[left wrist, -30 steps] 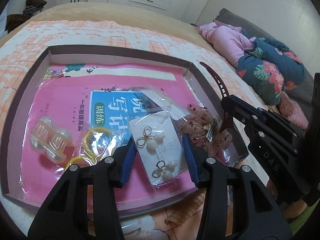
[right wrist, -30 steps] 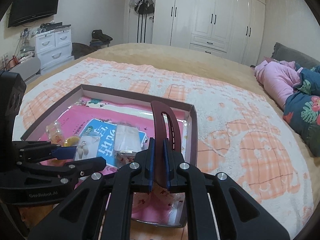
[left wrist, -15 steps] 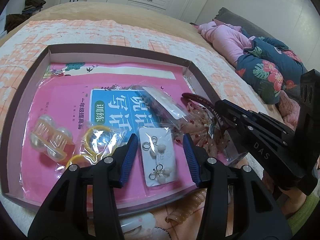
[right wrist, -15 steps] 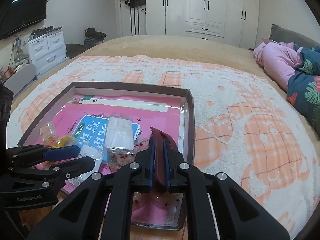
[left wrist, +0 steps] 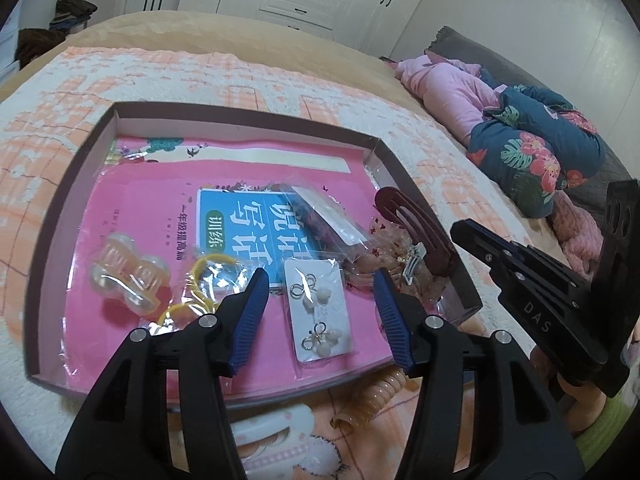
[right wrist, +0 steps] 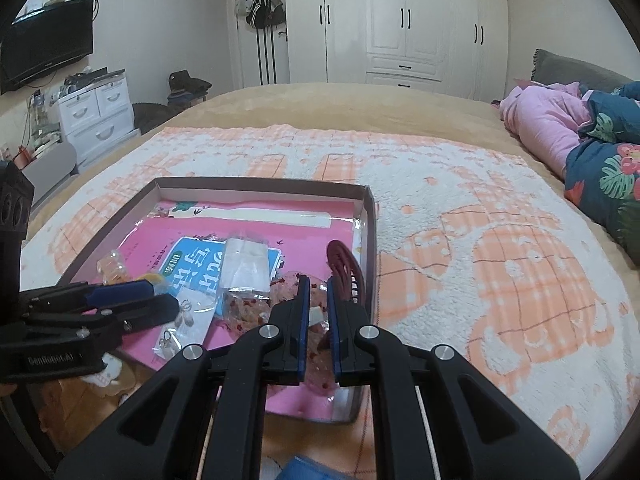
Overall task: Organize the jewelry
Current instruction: 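Carry the earring card and maroon clip into the tray and open both tools, then withdraw both tools from the tray back over the loose jewelry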
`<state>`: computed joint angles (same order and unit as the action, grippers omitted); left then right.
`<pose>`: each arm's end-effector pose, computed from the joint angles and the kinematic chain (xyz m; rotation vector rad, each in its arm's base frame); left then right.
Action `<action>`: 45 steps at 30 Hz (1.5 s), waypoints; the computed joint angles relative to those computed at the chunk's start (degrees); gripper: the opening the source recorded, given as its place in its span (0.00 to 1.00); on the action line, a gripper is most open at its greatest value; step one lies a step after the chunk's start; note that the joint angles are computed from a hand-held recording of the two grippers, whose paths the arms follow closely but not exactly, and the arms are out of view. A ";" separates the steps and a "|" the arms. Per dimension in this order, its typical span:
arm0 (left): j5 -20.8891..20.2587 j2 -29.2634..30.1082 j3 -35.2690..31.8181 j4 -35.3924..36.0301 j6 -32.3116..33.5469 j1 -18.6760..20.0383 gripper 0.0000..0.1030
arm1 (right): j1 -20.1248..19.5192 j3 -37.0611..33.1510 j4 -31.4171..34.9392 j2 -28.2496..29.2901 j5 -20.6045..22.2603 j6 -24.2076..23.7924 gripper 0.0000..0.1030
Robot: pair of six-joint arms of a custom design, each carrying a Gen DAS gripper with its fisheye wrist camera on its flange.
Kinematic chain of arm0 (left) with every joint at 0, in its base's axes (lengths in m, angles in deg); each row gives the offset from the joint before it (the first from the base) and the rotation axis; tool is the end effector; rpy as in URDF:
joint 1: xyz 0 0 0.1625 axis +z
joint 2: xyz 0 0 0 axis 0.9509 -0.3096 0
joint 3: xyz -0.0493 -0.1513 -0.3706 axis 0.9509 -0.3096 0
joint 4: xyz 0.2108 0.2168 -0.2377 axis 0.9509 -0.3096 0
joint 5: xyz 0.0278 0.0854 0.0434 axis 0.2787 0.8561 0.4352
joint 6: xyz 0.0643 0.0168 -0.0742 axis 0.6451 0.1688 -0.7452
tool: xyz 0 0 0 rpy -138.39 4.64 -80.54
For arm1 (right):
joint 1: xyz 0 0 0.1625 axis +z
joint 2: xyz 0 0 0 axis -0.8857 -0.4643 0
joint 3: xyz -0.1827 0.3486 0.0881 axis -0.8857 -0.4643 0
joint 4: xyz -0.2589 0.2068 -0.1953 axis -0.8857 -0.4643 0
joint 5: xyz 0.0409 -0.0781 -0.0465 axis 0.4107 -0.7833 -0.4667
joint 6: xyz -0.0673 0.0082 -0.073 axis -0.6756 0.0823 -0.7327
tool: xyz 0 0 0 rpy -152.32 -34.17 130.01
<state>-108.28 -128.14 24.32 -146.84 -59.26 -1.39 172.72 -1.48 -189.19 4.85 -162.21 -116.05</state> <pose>-0.0217 -0.6448 0.3242 0.0085 2.4417 -1.1392 0.3868 -0.7385 -0.0202 1.2136 -2.3919 0.7402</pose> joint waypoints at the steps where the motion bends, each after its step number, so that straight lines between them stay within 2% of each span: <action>1: 0.33 -0.27 0.37 -0.35 0.13 -0.21 0.46 | -0.03 0.89 -0.47 -0.49 0.11 0.10 0.09; 7: 1.78 -2.29 3.12 -2.54 0.08 -1.43 0.47 | -0.06 6.65 -3.78 -3.67 0.31 0.02 0.12; 13: 3.02 -3.81 5.13 -3.80 -0.25 -2.82 0.52 | 0.16 11.86 -7.32 -6.64 1.03 -0.23 0.23; 17: 4.65 -4.83 6.87 -5.00 0.08 -4.17 0.60 | 0.47 15.28 -9.88 -8.55 1.65 -0.75 0.36; 19: 5.70 -5.43 8.02 -6.35 -0.11 -4.98 0.68 | 0.59 17.08 -11.13 -9.64 2.18 -1.09 0.42; 24: 8.06 -6.98 10.38 -8.67 -0.15 -6.90 0.81 | 0.83 22.49 -15.40 -12.85 3.76 -2.48 0.69; 26: 8.60 -7.82 11.31 -9.39 -0.67 -7.67 0.89 | 0.86 24.44 -17.04 -14.08 4.48 -2.79 0.74; 30: 10.21 -9.29 13.14 -11.00 -0.81 -9.20 0.89 | 0.95 26.77 -18.08 -15.96 5.38 -2.39 0.78; 45: 16.66 -14.94 19.98 -13.68 -1.87 -13.76 0.89 | 1.26 35.00 -20.86 -21.70 7.67 -2.36 0.80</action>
